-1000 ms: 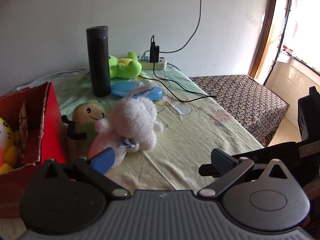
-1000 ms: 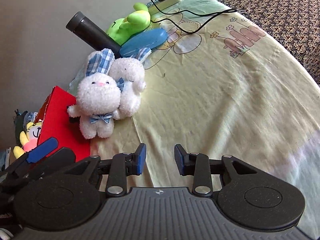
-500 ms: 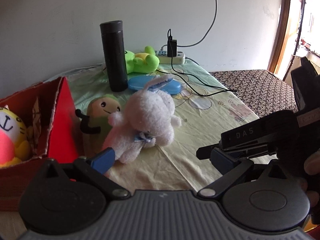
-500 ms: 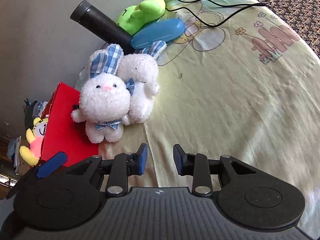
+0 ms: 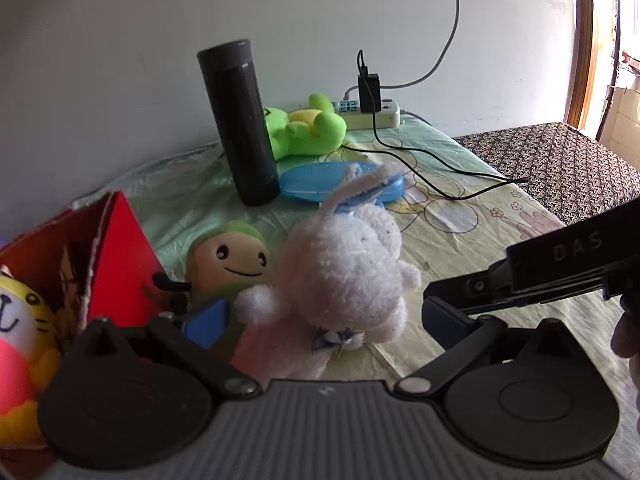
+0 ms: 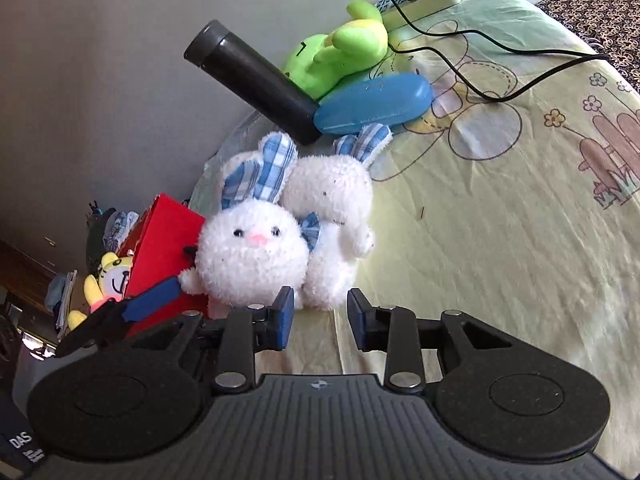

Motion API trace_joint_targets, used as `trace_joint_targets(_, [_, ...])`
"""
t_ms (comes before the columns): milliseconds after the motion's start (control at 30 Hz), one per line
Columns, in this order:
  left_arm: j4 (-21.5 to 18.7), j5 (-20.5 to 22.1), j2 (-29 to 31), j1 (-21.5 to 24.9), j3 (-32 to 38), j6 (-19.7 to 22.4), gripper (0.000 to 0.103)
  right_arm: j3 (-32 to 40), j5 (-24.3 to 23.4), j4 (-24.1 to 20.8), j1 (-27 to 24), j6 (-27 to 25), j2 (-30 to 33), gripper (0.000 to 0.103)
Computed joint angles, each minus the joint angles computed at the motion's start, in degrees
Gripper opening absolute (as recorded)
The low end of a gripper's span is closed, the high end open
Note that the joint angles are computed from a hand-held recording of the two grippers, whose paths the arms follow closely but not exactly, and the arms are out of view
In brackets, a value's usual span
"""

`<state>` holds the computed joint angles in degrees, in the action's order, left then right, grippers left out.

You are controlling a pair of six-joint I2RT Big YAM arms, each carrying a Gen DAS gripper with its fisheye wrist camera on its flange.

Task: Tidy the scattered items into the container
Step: 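Move both grippers toward the two white bunny plushes on the bed, then grasp the white bunny plush with the right gripper while the left gripper pinches it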

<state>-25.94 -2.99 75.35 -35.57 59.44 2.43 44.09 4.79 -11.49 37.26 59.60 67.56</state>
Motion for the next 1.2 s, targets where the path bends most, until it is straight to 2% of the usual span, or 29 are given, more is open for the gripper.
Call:
trace_joint_targets(100, [-2.5,2.5,2.3,1.0,1.4,-2.0,0.097,-0.9,-1.2,3.4,-1.3,-0.2,0.0,0.033])
trace_joint_targets(333, [-2.4,2.5,2.6,0.8,1.3,-1.1,0.097,-1.1,-6.0,10.5,-2.3,-0.1,3.3,0.036])
trace_joint_targets(433, [-2.9,3.5,2.6,1.1,1.6,-1.7,0.097,-0.7,-5.6,12.9,-2.2,-0.5,4.7,0.036])
trace_joint_targets(533, [-3.6,5.3,2.3,1.4,1.7,-2.1,0.097,-0.6,-6.6,14.4,-2.7,-0.7,5.1,0.036])
trace_joint_targets(633, [-4.5,9.4,2.0,1.5,1.7,-3.6,0.096,-0.6,-9.0,16.5,-2.6,-1.8,5.2,0.037])
trace_joint_targets(667, [-4.1,9.2,1.6,1.0,1.6,-3.7,0.092,0.2,-9.5,15.7,-2.2,-3.2,5.5,0.044])
trace_joint_targets(700, [-3.7,7.2,1.3,0.2,1.3,-3.3,0.092,1.1,-9.5,14.3,-1.7,-4.8,5.9,0.047])
trace_joint_targets(767, [-3.6,5.4,1.1,-0.4,1.1,-2.7,0.093,2.8,-8.4,11.0,-0.7,-7.7,6.5,0.047])
trace_joint_targets(833, [-4.7,7.1,0.7,0.2,1.0,-4.6,0.093,3.4,-9.2,9.4,-0.5,-7.8,6.8,0.046])
trace_joint_targets(1033, [-9.1,14.5,-2.6,0.3,-1.0,-8.8,0.093,0.9,-11.1,8.8,0.6,-5.2,3.5,0.041])
trace_joint_targets(1100, [-10.3,17.8,-3.7,0.0,-1.9,-8.9,0.084,0.0,-13.7,8.7,1.0,-4.0,2.5,0.039])
trace_joint_targets(1167, [-11.9,17.3,-4.7,-1.2,-2.4,-7.4,0.081,-0.5,-18.0,9.0,1.4,-1.6,2.5,0.038])
trace_joint_targets(1200, [-12.5,16.4,-5.0,-1.8,-2.6,-6.5,0.082,-0.5,-17.9,7.9,2.1,-1.2,2.5,0.038])
